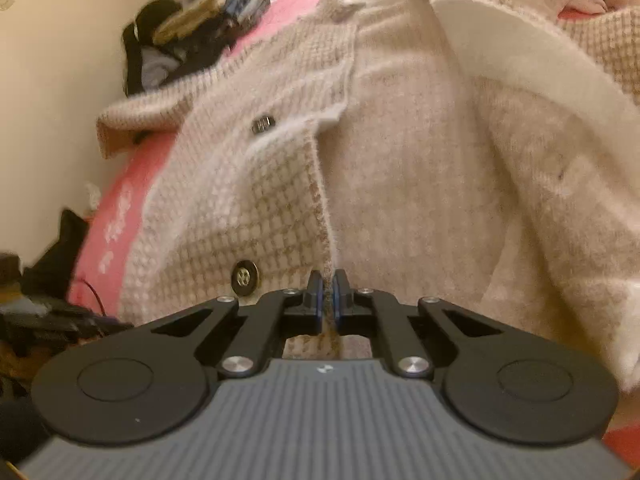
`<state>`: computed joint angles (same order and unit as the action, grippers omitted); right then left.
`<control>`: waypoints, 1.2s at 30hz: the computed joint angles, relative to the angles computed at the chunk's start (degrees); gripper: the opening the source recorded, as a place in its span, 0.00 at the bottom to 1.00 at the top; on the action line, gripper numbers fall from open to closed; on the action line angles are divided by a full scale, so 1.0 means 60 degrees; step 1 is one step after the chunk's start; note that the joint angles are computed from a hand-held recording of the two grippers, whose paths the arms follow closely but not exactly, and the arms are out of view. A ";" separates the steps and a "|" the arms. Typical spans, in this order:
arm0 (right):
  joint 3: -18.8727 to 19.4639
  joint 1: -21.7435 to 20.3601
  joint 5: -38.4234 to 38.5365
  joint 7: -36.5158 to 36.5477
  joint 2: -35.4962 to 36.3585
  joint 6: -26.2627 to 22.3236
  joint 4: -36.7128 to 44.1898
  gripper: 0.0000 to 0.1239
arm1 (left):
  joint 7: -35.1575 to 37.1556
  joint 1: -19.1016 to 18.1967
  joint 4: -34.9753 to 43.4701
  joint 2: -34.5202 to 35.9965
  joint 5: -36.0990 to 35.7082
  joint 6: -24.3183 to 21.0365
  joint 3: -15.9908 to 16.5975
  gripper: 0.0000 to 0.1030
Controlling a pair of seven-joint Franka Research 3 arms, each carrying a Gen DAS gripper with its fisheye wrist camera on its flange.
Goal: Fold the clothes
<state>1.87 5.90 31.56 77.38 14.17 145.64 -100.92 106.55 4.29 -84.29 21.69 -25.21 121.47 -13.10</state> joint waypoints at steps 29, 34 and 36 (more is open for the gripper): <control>-0.0123 0.0480 -0.2848 -0.0955 0.1882 -0.1097 0.3021 0.11 | 0.0399 -0.0490 0.2552 0.2077 0.1221 0.1258 -0.0097 0.21; -0.0279 0.0515 -0.2931 -0.0664 0.1262 -0.0730 0.2129 0.12 | 0.1007 -0.0050 0.2115 0.1604 0.0986 0.1596 -0.0479 0.31; -0.0416 0.0547 -0.2906 -0.0281 0.0565 0.0574 0.1164 0.17 | 0.0862 -0.0034 0.2260 0.1619 0.0900 0.1614 -0.0480 0.32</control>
